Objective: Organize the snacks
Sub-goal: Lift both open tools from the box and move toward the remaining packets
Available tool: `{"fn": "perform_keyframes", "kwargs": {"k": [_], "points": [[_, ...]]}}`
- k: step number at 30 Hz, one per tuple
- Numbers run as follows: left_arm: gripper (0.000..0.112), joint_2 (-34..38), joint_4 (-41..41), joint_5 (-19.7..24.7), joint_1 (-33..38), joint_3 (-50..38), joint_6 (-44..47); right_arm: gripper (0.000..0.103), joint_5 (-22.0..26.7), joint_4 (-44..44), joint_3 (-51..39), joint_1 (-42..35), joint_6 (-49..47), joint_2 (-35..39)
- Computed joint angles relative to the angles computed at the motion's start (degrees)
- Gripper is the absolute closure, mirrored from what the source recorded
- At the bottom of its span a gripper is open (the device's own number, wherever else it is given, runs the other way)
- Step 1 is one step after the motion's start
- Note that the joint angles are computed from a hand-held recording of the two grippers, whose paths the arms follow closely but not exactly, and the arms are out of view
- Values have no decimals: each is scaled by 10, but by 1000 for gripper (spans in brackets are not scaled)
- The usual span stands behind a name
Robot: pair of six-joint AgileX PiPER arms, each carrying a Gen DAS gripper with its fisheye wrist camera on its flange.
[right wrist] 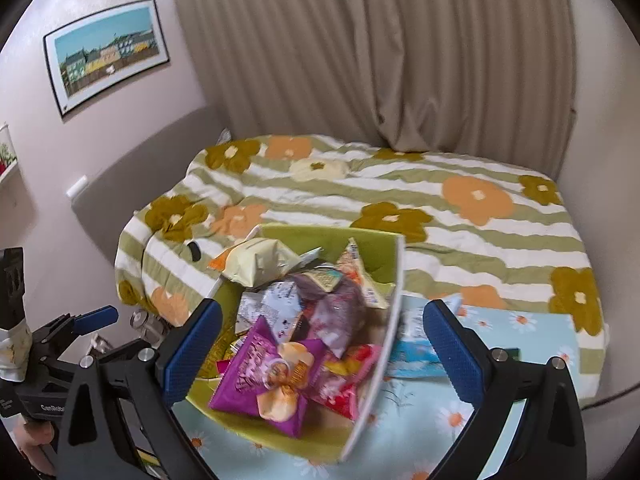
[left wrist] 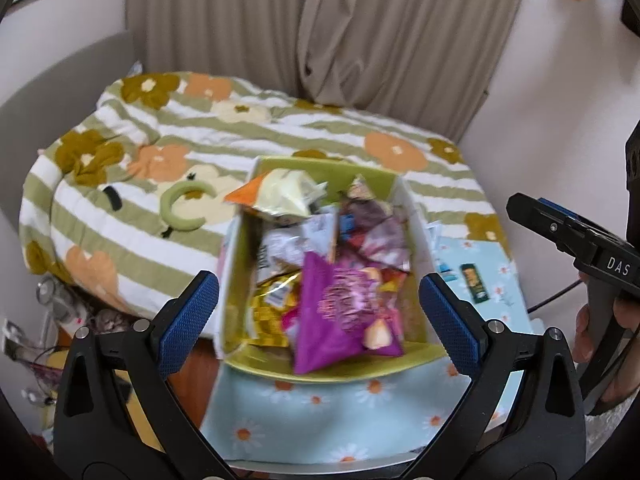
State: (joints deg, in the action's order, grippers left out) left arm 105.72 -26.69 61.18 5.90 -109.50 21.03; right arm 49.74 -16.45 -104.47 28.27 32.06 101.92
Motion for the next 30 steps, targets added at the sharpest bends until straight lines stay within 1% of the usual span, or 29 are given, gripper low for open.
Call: {"fn": "perform_keyframes", "kwargs": {"k": [3, 7, 10, 13, 15, 18, 20, 23, 25, 27, 30], "points": [[12, -27, -9, -13, -17, 28, 4, 3, 3, -33, 46, -3, 33, -51], [12, -51, 8, -35, -59, 58, -13, 3, 8, -73, 105, -17, 59, -112], [12, -62, 36, -55, -103, 72, -51, 3, -4, -62, 147, -46, 46, -148], [12, -64, 88, -80, -160, 78, -119, 3, -31, -12, 190, -96, -14, -178], [12, -58, 136, -93, -207, 73, -187, 3, -40, 28, 210, -136, -77, -191], [12, -38, 198, -100, -269, 56, -272, 3, -49, 89, 237, -196, -173, -208], [12, -19, 239, -100, -305, 40, -327, 3, -58, 150, 252, -246, -252, -214], [12, 19, 290, -93, -353, 3, -402, 3, -60, 224, 266, -310, -354, -212], [12, 52, 329, -77, -384, -35, -443, 3, -60, 254, 275, -343, -407, -208], [12, 94, 366, -47, -411, -88, -467, 3, -59, 298, 284, -379, -472, -201], [12, 186, 404, 29, -438, -215, -474, 3, -63, 334, 301, -415, -533, -185]]}}
